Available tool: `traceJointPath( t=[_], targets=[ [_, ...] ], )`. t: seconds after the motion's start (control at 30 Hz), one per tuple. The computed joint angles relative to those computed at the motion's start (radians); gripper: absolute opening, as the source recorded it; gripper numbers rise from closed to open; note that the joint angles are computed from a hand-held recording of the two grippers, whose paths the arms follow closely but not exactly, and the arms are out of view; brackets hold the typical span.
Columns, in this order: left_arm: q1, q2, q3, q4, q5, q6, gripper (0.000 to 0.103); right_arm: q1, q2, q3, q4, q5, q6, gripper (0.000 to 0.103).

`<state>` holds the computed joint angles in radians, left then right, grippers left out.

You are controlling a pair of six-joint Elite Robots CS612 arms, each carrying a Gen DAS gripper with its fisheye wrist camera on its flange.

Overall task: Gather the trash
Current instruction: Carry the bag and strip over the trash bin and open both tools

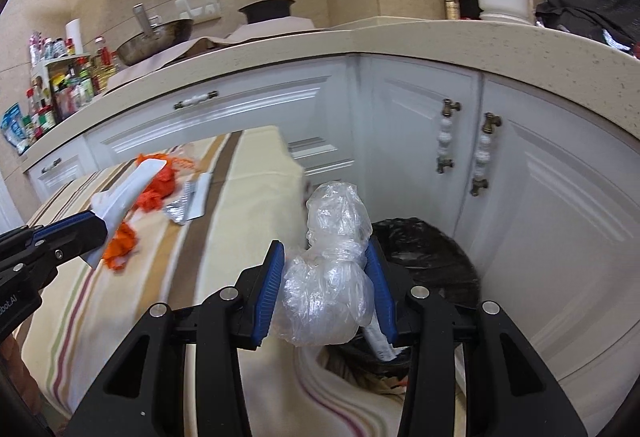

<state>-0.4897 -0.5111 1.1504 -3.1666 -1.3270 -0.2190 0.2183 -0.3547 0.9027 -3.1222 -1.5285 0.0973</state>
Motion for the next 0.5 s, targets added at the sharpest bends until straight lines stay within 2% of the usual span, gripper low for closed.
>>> traceJointPath(
  t=[0.23, 0.5],
  targets=[
    [-0.016, 0.071, -0.147, 0.093, -0.048, 0.041, 0.011, -0.026, 0.029, -0.05, 0.039, -0.037, 0.016, 0.042],
    [-0.026, 0.147, -0.304, 0.243, -0.076, 0.042, 0.011, -0.049, 0.073, -0.125, 0.102, -0.028, 0.028, 0.042]
  ],
)
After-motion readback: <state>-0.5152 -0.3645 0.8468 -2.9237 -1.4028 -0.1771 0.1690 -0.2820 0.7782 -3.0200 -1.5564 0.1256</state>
